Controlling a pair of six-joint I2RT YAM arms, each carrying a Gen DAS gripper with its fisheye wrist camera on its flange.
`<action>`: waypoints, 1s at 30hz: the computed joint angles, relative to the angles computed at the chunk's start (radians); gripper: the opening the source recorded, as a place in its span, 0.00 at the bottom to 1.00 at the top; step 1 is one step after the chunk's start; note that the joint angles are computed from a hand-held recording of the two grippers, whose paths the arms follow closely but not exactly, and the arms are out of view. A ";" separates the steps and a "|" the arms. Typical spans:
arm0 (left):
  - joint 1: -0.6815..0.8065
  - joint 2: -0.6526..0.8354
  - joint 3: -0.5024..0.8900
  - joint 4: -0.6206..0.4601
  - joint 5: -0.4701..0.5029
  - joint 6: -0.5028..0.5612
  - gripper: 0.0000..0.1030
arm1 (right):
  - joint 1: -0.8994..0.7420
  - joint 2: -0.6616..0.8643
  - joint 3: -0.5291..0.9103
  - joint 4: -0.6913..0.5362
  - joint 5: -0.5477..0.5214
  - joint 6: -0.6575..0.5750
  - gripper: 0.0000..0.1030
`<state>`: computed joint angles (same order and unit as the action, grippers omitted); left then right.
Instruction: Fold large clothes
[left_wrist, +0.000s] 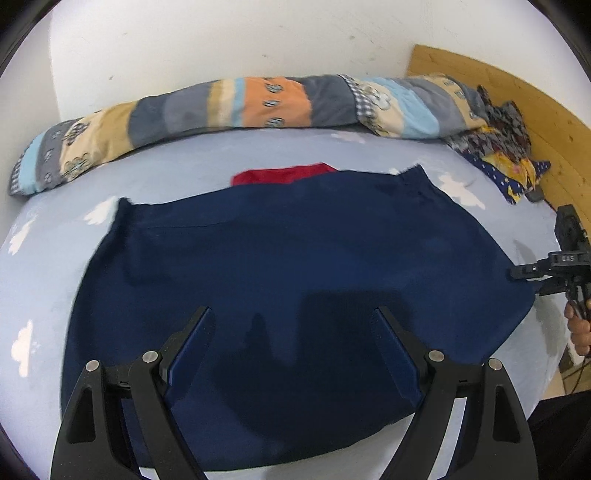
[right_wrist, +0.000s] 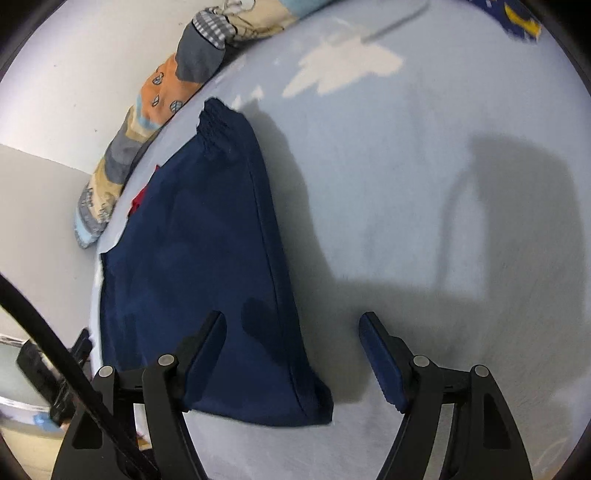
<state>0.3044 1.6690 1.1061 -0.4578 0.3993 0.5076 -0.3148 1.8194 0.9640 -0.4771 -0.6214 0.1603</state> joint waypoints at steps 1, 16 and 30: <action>-0.016 -0.006 -0.012 0.010 -0.011 0.005 0.83 | -0.011 0.007 -0.006 -0.017 -0.035 -0.021 0.77; -0.043 0.073 0.041 -0.005 0.004 -0.051 0.83 | 0.134 0.156 0.069 0.226 -0.168 0.204 0.66; -0.187 0.290 0.036 0.218 -0.120 -0.112 0.81 | 0.247 0.011 0.063 0.283 -0.057 0.269 0.17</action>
